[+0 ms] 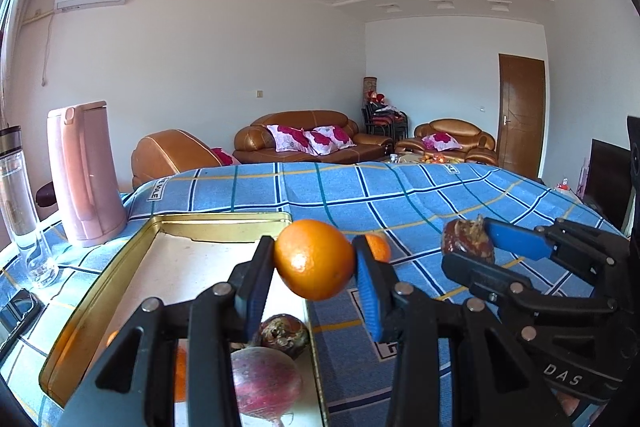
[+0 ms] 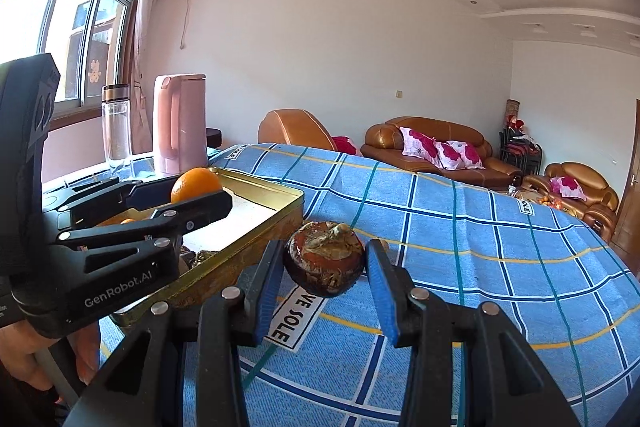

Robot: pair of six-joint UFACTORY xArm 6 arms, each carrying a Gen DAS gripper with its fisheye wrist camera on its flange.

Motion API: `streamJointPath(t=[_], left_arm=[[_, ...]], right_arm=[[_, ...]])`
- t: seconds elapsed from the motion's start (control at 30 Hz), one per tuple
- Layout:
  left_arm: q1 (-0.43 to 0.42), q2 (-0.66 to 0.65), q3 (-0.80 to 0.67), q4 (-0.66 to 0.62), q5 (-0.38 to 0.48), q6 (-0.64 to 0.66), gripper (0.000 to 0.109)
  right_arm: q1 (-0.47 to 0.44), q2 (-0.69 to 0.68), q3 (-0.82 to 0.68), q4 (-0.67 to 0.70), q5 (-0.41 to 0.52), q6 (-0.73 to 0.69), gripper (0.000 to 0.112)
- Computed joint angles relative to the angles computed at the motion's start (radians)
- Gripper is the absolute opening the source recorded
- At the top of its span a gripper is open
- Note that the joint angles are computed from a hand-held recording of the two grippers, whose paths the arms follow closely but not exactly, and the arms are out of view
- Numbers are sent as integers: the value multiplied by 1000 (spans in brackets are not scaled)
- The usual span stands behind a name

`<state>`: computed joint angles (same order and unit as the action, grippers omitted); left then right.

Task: Organize fruits
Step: 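Carry the orange with left tool while right tool carries the brown fruit toward the gold tray, then lower the orange into the tray with left tool while right tool lowers the brown fruit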

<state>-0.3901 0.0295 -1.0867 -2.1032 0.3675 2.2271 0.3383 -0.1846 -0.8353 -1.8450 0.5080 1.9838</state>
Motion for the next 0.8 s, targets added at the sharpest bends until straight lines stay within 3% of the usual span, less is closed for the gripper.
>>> streamJointPath(t=[0.8], left_arm=[[106, 34, -31, 57, -8, -76, 41]], right_arm=[[55, 149, -154, 18, -38, -80, 44]])
